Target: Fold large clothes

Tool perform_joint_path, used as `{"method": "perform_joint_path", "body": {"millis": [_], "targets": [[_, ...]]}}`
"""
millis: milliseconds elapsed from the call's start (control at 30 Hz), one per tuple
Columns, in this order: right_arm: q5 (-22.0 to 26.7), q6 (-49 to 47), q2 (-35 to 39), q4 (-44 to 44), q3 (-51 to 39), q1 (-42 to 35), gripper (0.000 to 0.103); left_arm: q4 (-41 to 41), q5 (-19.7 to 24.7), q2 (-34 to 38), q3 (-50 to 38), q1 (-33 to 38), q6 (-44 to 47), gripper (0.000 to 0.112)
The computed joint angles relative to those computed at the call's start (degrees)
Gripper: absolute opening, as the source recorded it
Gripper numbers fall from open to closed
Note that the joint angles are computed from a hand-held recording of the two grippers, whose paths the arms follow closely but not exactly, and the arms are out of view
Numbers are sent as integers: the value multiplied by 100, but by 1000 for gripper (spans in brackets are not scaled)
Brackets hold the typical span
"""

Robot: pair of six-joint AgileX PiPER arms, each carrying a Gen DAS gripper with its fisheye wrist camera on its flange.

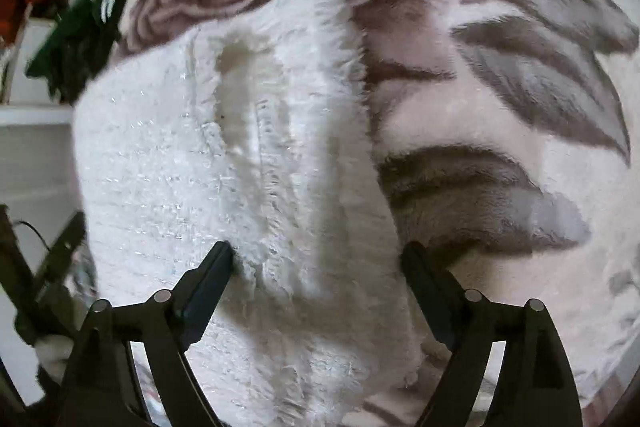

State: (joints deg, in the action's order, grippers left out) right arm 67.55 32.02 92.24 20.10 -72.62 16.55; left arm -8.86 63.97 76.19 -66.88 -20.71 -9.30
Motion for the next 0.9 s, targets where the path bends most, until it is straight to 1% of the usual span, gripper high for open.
{"method": "perform_joint_path", "body": {"millis": [33,100,167,200,233,267,300,367,467,600,767,900], "targets": [[-181,-219,-113,193,231,-109,90,-323,37,-28,38,188,181,103],[-758,-1092,-325,1188,1051,-544,92,-1038,68,8,182,542,619,103],[-1054,-2197,-272,2333,1717,-1014,98,-2015,185,175,465,951,1199,103],[-1132,-2770,-188,2852,1973,-1195,100,-2373,221,239,571,1085,1410,103],[-1108,-3343,-56,3308,2147,-1360,101,-2918,282,343,764,1310,1735,103],[-975,-3916,161,3850,2299,-1543,103,-3246,323,442,877,1441,1925,103],[-862,-4325,321,4192,2383,-1651,103,-3614,362,561,1028,1565,2134,103],[-571,-5059,705,4776,2465,-1816,103,-3960,329,742,1151,1591,2396,103],[-248,-5596,1034,5250,2493,-1929,103,-4207,232,915,1105,1469,2595,102],[-2,-5792,1149,5431,2435,-1890,103,-3971,133,1020,758,1172,2486,101],[18,-5842,1073,5565,2562,-1878,103,-3656,181,1219,395,999,2464,101],[-61,-5827,789,5727,2888,-2007,103,-3622,189,1293,403,1040,2623,101]]}}
